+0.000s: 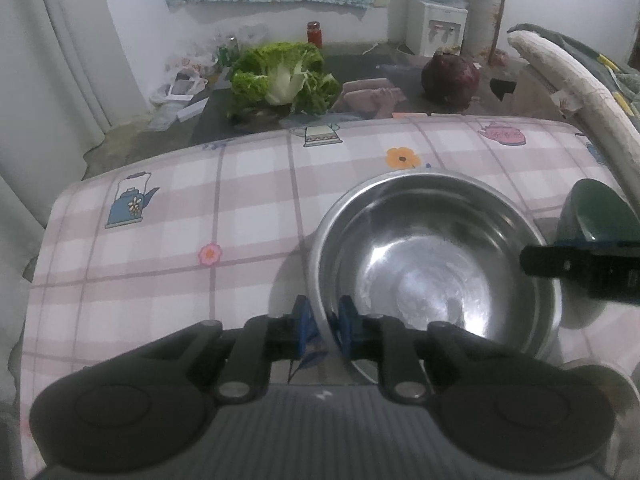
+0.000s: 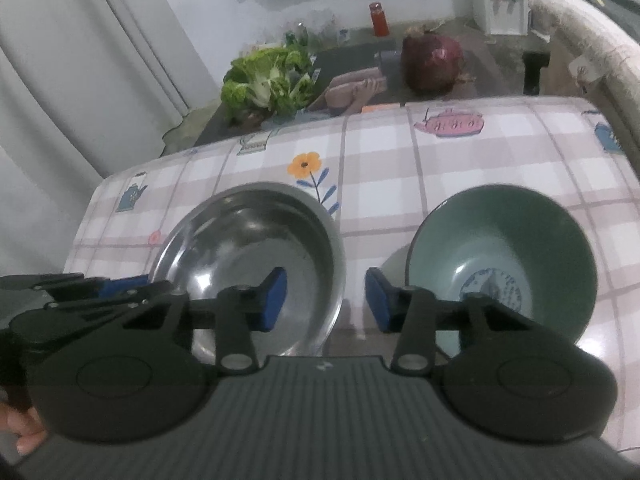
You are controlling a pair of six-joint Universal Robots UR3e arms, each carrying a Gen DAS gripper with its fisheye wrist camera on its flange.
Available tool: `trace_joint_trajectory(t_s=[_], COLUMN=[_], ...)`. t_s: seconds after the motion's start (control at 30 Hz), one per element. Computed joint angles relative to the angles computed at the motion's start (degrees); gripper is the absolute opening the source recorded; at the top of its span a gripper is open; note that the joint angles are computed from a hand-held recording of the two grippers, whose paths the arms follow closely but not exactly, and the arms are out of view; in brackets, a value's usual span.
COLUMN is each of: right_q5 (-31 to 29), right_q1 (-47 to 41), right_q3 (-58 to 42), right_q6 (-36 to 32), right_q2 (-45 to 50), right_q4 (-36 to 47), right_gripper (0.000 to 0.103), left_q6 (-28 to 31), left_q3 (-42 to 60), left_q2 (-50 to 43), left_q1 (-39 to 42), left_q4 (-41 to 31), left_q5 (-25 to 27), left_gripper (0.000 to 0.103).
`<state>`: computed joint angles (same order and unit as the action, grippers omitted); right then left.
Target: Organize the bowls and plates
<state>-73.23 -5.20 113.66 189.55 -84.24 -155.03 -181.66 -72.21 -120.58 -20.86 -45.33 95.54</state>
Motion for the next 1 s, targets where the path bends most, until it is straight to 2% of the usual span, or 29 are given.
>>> trace_joint_trajectory(t_s=[0.33,0.43,0.5,0.63,0.73,0.83,0.9,1.0], right_q5=[1.0,-0.3,-0.3,0.6,1.3,2.4,2.7,4.1], right_q1=[-0.6,-0.2,-0.5,-1.7,-3.1,-5.2,-6.7,-11.0], right_q3=[1.5,1.6,2.2,4.0,5.3,7.4,8.8,11.1], right_q6=[-1.0,-1.0,-1.2,-1.9,-2.7,-3.9,-5.2,-8.3], right_q2=[-1.9,-2.4,-3.6,-7.5,-11.1,-16.6,-20.7,-28.8], right_q4=[0.9,0.3,0.1,1.0,2.7,5.4,7.8,13.7], right_gripper=[0.034,0.035,0.035,0.035,0.036,0.036,0.036,0.036], left_q6=[0.4,0.2,0.7,1.3,1.6,2.1,2.3,2.4], left_q3=[0.2,-0.2,-0.9,-2.2,-3.5,-5.0,-6.7,-8.8], left_q2=[-0.1,0.3,0.9,3.0,5.4,8.2,10.6,13.8], left_q1=[-0.2,-0.6,-1.1,-1.8,-2.0,-2.5,-2.7,-3.5], left_q4=[0.0,0.6,1.5,1.9,2.1,2.0,2.6,3.8], left_q5=[-0.3,0.3,1.5,2.3,1.8,0.8,-0.5,-2.1], left_gripper=[0.019,0.031,0.043,0.049,0.060,0.074,0.086,0.095])
